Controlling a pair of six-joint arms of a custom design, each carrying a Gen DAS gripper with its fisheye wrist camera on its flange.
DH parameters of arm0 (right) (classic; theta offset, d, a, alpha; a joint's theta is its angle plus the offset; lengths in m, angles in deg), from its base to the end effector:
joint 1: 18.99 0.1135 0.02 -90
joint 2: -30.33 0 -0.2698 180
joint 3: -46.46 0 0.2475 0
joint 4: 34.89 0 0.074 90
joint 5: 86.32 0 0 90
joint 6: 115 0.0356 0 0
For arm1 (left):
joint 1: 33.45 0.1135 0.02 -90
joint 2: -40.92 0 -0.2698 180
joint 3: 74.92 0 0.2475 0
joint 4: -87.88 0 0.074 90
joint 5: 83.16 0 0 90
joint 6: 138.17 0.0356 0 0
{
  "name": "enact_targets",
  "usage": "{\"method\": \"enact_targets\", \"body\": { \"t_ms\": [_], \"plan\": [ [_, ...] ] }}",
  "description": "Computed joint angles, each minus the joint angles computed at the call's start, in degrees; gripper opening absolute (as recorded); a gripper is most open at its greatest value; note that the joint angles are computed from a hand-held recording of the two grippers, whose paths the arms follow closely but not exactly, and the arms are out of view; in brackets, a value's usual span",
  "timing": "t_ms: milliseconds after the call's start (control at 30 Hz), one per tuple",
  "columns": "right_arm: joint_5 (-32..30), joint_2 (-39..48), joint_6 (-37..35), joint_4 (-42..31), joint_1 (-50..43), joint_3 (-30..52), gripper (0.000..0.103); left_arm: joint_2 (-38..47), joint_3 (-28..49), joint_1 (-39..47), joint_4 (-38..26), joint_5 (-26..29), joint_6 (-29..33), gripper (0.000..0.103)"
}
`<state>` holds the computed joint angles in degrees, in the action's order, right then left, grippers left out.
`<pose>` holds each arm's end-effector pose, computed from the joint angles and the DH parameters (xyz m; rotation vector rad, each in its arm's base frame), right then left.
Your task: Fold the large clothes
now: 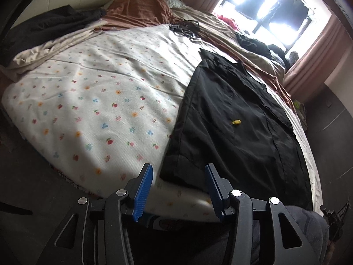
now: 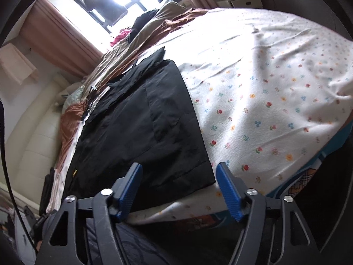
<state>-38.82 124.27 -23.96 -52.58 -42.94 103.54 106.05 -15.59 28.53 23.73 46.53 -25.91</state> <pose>0.2791 -0.0977 0.1525 0.2188 2.3107 0.7316 0.1082 0.1549 0.2380 -0.6725 2.3134 -0.3586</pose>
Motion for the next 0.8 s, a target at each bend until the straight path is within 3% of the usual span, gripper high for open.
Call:
{"method": "enact_targets", "body": {
  "t_ms": [67, 333, 400, 500, 800],
  "plan": [
    [0.56, 2.00, 0.83, 0.84, 0.44, 0.87, 0.066, 1.71, 0.02, -1.76, 2.25, -1.23, -2.02, 0.045],
    [-2.44, 9.44, 4.45, 3.75, 0.06, 3.34, 0.061, 8.37, 1.83, -4.69, 6.86, -2.02, -7.11, 0.044],
    [-5.93, 10.62, 3.59, 2.63, -0.39, 3.98, 0.054, 11.02, 3.43, -4.10, 5.14, 0.32, -7.07, 0.044],
    [-11.01, 12.51, 2.12, 0.89, -0.55, 4.40, 0.052, 13.84, 5.10, -2.20, 1.85, 3.63, -6.51, 0.044],
    [-13.59, 13.88, 8.75, 10.29, 1.78, 1.71, 0.052, 18.70, 6.01, 3.37, -10.37, 12.38, 1.77, 0.044]
  ]
}}
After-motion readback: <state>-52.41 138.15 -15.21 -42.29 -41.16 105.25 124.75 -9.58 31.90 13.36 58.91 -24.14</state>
